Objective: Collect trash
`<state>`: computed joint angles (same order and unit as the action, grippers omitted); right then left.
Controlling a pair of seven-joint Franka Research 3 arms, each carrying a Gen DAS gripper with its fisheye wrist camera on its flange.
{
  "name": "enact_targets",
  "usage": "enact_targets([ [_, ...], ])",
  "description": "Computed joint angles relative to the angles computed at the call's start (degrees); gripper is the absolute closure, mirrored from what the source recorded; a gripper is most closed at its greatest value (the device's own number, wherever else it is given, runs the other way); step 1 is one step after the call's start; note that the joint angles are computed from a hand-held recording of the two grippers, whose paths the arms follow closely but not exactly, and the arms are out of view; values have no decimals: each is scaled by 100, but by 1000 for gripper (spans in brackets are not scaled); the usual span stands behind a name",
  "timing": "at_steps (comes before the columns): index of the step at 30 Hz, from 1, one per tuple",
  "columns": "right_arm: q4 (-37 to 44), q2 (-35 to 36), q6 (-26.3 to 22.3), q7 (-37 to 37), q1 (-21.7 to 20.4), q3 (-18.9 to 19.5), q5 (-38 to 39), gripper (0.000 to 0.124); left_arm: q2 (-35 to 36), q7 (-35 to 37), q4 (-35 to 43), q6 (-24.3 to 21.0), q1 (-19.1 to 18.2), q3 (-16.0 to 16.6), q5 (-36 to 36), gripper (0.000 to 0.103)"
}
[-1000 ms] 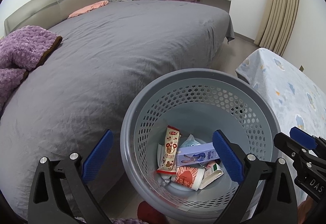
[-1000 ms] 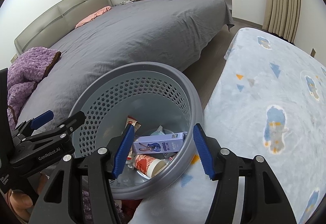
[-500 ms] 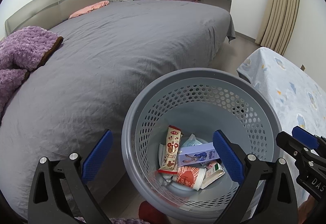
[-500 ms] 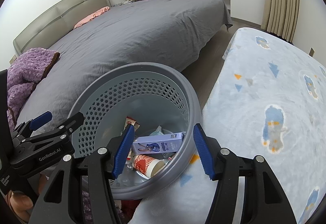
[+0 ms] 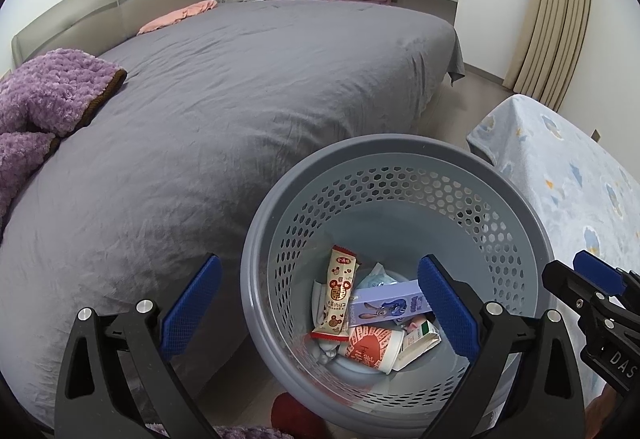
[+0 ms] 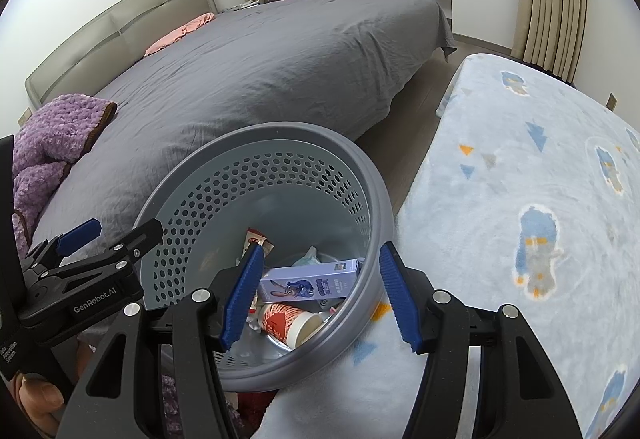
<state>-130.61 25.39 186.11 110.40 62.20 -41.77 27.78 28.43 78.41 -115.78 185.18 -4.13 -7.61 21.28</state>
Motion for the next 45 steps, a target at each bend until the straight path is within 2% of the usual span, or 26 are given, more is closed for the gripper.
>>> enact_targets([
  [13, -5, -10, 13, -38, 5, -5, 25, 66, -34, -121, -14, 5, -204, 222, 23, 7],
  [26, 4, -6, 0, -49, 15, -9, 34, 66, -52, -158, -33, 39, -267, 296, 59, 7],
  [45, 27, -1, -38, 60, 60, -64, -90, 66, -65, -149, -55, 44, -213, 243, 74, 7],
])
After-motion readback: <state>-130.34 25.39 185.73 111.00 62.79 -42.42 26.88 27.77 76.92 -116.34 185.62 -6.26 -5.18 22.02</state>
